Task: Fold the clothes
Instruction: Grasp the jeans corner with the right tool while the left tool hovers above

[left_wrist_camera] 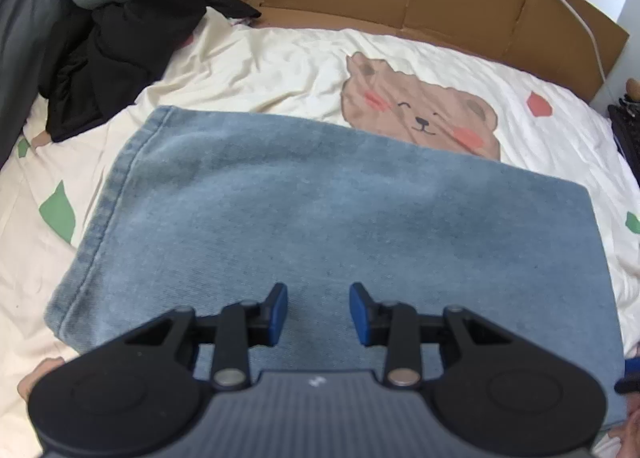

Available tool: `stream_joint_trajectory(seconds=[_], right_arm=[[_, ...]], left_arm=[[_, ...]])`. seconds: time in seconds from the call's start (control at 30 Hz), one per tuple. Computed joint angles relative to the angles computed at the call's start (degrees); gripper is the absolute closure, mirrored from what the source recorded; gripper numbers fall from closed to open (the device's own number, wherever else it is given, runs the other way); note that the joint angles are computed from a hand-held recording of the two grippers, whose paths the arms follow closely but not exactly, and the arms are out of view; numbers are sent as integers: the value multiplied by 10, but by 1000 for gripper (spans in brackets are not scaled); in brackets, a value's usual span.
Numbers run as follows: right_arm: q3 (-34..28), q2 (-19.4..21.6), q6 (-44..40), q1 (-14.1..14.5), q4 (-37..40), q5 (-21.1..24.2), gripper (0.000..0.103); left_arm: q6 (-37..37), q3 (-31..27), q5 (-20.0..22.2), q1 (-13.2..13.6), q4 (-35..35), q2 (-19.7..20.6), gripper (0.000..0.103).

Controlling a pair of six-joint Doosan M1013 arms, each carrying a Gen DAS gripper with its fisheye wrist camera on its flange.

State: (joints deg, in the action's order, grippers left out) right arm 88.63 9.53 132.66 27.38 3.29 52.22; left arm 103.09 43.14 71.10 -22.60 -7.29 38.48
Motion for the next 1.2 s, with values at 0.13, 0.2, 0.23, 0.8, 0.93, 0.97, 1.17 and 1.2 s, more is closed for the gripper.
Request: stream_joint_trajectory(seconds=[0.13, 0.2, 0.23, 0.8, 0.93, 0.97, 1.17, 1.2], right_arm=[[24, -11, 6, -13, 64, -26, 78], [34, -13, 7, -15, 81, -36, 78], [38, -13, 8, -16, 87, -41, 77], [151, -55, 28, -34, 256, -272, 78], [161, -51, 0, -39, 310, -302, 77], [162, -52, -7, -41, 318, -305, 77], [163, -56, 115, -37, 210, -296, 72], [166, -58, 116, -37, 214, -297, 72]], left_arm=[[0, 3, 2, 2, -4, -1, 66], [3, 7, 1, 3, -2, -3, 66], [5, 8, 2, 3, -2, -3, 66], [21, 15, 0, 3, 8, -7, 67], [21, 13, 1, 3, 7, -7, 67], [21, 12, 1, 3, 6, -6, 67], [26, 12, 2, 1, 7, -6, 67], [27, 12, 2, 1, 7, -6, 67]])
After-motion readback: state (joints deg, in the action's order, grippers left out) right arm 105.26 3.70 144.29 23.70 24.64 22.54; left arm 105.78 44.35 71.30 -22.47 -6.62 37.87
